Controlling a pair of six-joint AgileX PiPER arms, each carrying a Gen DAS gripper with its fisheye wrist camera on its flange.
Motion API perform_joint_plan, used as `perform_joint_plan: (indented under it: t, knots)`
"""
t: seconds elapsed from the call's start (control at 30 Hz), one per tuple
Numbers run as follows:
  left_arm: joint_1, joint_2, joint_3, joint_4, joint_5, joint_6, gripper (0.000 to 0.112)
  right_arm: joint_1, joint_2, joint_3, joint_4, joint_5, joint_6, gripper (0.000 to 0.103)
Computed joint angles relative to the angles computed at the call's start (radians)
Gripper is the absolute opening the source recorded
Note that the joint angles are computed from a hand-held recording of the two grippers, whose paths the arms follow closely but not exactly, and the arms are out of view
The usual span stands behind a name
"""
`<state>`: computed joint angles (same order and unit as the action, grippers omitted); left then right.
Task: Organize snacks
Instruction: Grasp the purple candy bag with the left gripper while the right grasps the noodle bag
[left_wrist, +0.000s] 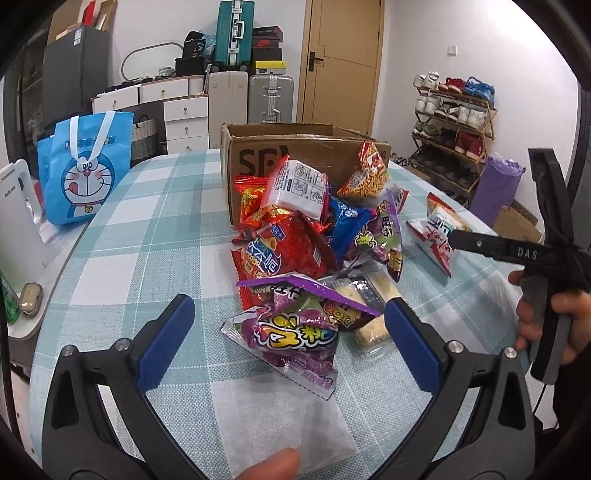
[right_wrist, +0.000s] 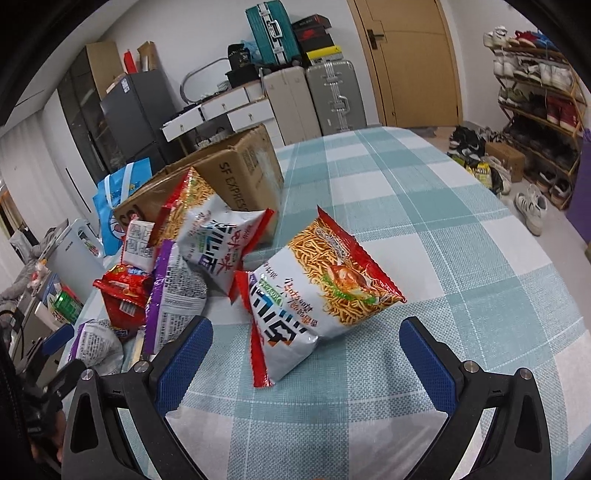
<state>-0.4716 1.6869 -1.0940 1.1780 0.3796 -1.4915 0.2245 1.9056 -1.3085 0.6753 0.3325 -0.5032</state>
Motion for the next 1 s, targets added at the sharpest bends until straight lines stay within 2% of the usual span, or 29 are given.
perform_joint_plan:
  t: [0.17,0.37,0.47,0.6,0.67,0.73,0.8,0.87,0.93,1.0]
  knots:
    - [-0.017,0.039,-0.043,-0.051,0.059,0.067,0.102,0.008,0.073,-0.123,-0.146,0.098,0.154,0.103]
    - [-0.006,0.054,-0.066,-0.117,0.07,0.122,0.102,0.036,0.129,-0.223,-0.331,0.138,0.308,0.103]
    - [-0.004,0.063,-0.081,-0.15,0.085,0.157,0.102,0.033,0.159,-0.268,-0.321,0.171,0.305,0.103]
    - [0.006,0.066,-0.089,-0.185,0.075,0.194,0.098,0.04,0.154,-0.259,-0.331,0.146,0.311,0.102]
    - [0.014,0.066,-0.088,-0.207,0.056,0.219,0.09,0.043,0.152,-0.258,-0.334,0.141,0.31,0.097]
    - [0.019,0.072,-0.096,-0.249,0.049,0.264,0.083,0.043,0.149,-0.256,-0.333,0.146,0.307,0.085]
    - [0.024,0.077,-0.102,-0.291,0.04,0.309,0.075,0.041,0.147,-0.254,-0.318,0.153,0.294,0.077]
    - [0.026,0.081,-0.103,-0.313,0.03,0.333,0.061,0.037,0.141,-0.241,-0.282,0.144,0.262,0.072]
    - [0.028,0.084,-0.102,-0.328,0.02,0.351,0.054,0.03,0.136,-0.23,-0.232,0.139,0.218,0.064]
    - [0.024,0.084,-0.1,-0.32,0.019,0.343,0.052,0.022,0.127,-0.217,-0.178,0.134,0.168,0.06]
